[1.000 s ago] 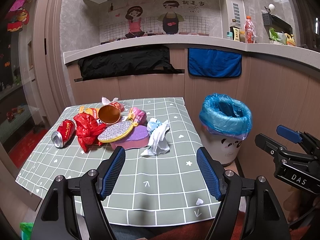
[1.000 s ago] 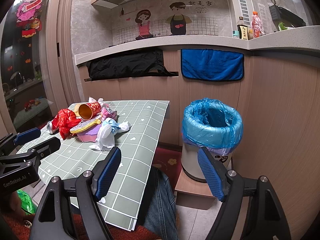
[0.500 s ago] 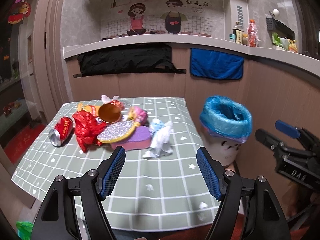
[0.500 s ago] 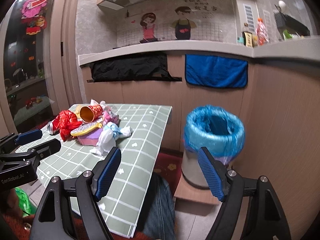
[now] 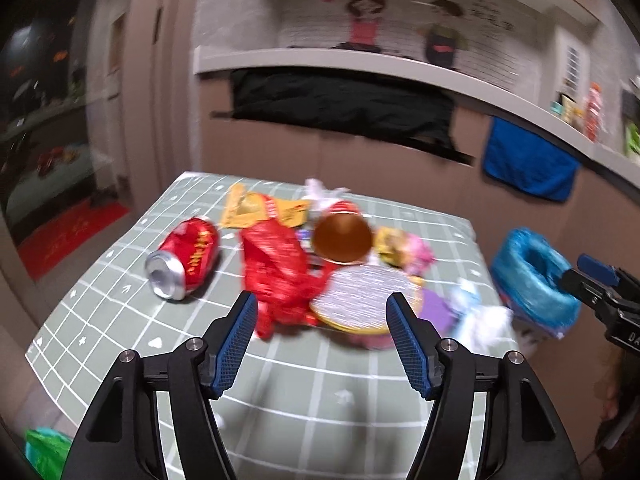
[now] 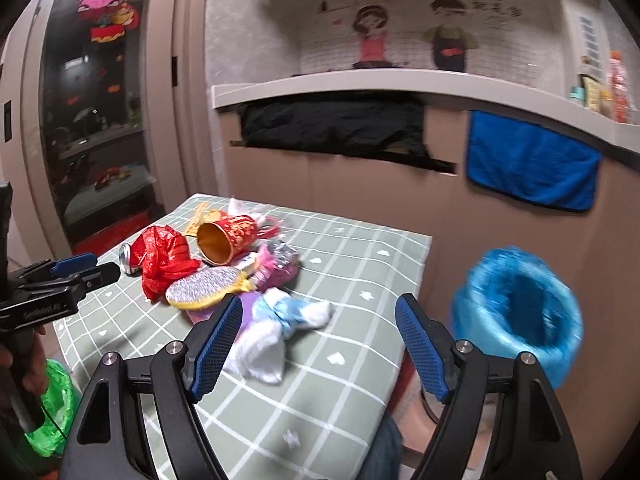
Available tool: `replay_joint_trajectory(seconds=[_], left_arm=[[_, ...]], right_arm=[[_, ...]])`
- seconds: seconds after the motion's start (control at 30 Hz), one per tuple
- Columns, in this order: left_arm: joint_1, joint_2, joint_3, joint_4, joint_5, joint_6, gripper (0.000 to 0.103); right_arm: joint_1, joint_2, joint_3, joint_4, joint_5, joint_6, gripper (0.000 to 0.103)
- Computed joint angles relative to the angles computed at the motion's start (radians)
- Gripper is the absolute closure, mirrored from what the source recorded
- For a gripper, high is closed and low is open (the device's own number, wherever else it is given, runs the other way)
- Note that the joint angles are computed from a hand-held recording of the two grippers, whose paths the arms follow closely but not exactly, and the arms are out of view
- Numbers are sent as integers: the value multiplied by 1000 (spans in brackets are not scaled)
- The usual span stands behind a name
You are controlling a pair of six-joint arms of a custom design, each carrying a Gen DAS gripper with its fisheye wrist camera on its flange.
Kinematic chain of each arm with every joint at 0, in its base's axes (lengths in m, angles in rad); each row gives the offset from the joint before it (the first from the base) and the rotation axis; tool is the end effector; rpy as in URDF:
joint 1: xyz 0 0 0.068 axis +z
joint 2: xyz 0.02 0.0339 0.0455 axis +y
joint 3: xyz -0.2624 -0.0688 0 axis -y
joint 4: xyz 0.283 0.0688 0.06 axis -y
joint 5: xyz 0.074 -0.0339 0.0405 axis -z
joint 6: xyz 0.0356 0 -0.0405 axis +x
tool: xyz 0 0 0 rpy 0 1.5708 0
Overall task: Collect trash
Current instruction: 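Grasp the red soda can with the left tool while the right tool grasps the red paper cup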
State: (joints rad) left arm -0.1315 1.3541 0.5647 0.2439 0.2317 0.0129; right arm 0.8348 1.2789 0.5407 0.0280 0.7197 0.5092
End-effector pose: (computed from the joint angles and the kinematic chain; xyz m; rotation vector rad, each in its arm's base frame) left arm 0.2947 -0.0472 0.1547 0.2903 2.0960 -0.3157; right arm 0.1991 0.1848 0.1530 0.0171 2.0832 -0.0178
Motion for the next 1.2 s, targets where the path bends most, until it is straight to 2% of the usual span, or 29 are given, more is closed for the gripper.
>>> replay_joint_trajectory(seconds=[0.07, 0.1, 0.2, 0.27, 0.33, 0.47, 0.67, 0.77, 0.83, 0.9, 1.0, 1.1, 1.17, 1.2], left_arm=[[64, 69, 43, 24, 42, -20, 37], [72, 88, 62, -1, 30, -14, 36], [127, 189, 144, 3, 64, -17, 37], [155, 254, 206, 2, 88, -4, 37], [173, 320, 274, -18, 97, 7, 37], [236, 426, 392, -91, 170, -6, 37], [301, 529, 483, -167, 233, -30, 37], [311, 590, 547, -222, 248, -43, 37], [313, 629, 590, -260, 241, -69, 38], [319, 645, 602, -265, 240, -88, 39], [315, 639, 579, -198, 199, -101, 39], [319, 678, 648, -239, 221, -93, 39], [329, 735, 739, -299, 254, -95, 39], [331, 764, 786, -342, 253, -90, 39]], right_arm=[[-47, 75, 52, 48, -68, -55, 27], [-71, 118, 90, 61, -104, -85, 27], [-105, 235, 216, 59, -157, -178, 27], [-112, 304, 293, 61, -163, -208, 27], [-137, 398, 399, 54, -219, -223, 27], [-174, 599, 634, -39, -326, -225, 27], [-181, 913, 1023, -229, -297, -298, 30], [-200, 1023, 1159, -307, -307, -297, 34], [-210, 1067, 1213, -350, -308, -291, 47], [-209, 1081, 1225, -358, -293, -296, 47], [-205, 1071, 1211, -342, -266, -322, 47], [-208, 1053, 1193, -312, -283, -350, 47], [-210, 1049, 1193, -306, -281, -356, 62], [-212, 1055, 1207, -321, -272, -352, 80]])
